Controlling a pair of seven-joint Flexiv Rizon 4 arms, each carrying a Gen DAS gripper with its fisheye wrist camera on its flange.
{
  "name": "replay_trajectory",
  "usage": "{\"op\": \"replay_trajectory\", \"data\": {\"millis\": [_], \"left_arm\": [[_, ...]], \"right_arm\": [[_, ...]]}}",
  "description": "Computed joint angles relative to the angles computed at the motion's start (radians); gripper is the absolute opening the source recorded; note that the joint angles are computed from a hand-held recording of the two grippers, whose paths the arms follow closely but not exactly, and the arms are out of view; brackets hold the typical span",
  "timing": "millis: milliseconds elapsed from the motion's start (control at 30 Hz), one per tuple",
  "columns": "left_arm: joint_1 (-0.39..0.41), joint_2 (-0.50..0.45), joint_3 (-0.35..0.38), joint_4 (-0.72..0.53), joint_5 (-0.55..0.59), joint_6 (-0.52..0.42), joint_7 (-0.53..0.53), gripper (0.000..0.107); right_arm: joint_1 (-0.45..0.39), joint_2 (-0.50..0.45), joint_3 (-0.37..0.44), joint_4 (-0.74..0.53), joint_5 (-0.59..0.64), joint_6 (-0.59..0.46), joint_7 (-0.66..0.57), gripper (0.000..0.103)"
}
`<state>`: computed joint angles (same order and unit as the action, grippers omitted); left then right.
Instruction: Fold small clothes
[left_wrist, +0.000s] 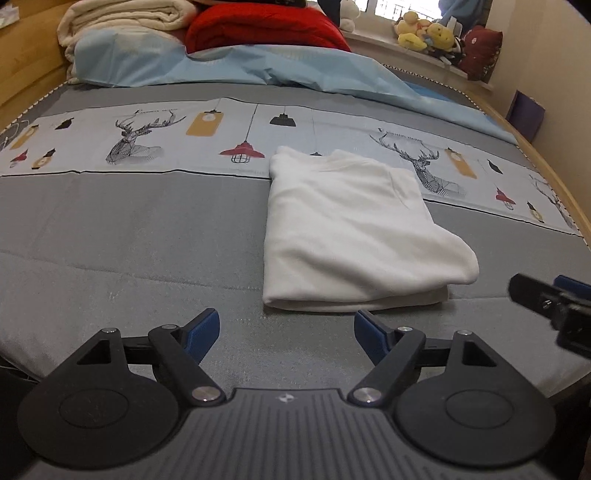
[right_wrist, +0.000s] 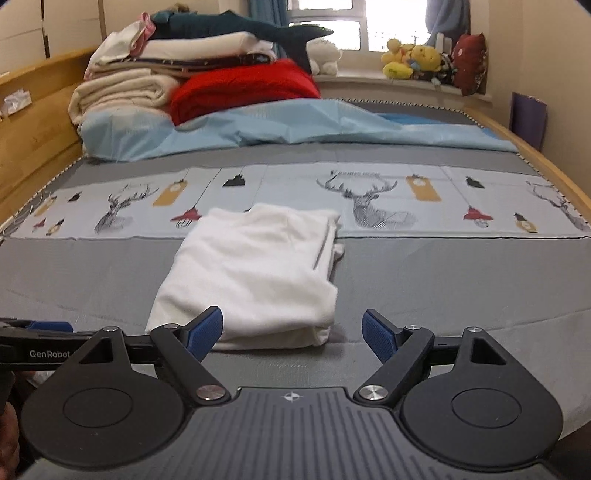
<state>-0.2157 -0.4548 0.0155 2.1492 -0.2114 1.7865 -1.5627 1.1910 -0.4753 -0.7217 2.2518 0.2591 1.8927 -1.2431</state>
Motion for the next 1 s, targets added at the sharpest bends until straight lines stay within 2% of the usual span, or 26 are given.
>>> {"op": "replay_trajectory", "data": {"millis": [133,367,600,1000], "left_arm": [[-0.021,-0.011,0.02,-0.018,0.0,-0.004,0.008,0.084],[-0.012,-0.023,0.007,-0.031,0.0,-0.01,0.008,0.084],[-0.025,-0.028,0.015,-0.034,0.003,0.003,0.013,0.084],[-0.001,-0.027,-0.01,-0.028,0.008,0.014,0.023,0.085]], "right_arm": [[-0.021,-0.003,0.021,-0.011,-0.018,-0.016,0.001,0.084],[-0.057,0.004,0.049,-0.01,-0.043,-0.022,0.016,0.084],[-0.056,0.009,0.045,-0.006,-0.045,-0.024,0.027,0.084],[-0.066,0.011,0.055,-0.009,-0.053,-0.025,0.03,0.084]]}}
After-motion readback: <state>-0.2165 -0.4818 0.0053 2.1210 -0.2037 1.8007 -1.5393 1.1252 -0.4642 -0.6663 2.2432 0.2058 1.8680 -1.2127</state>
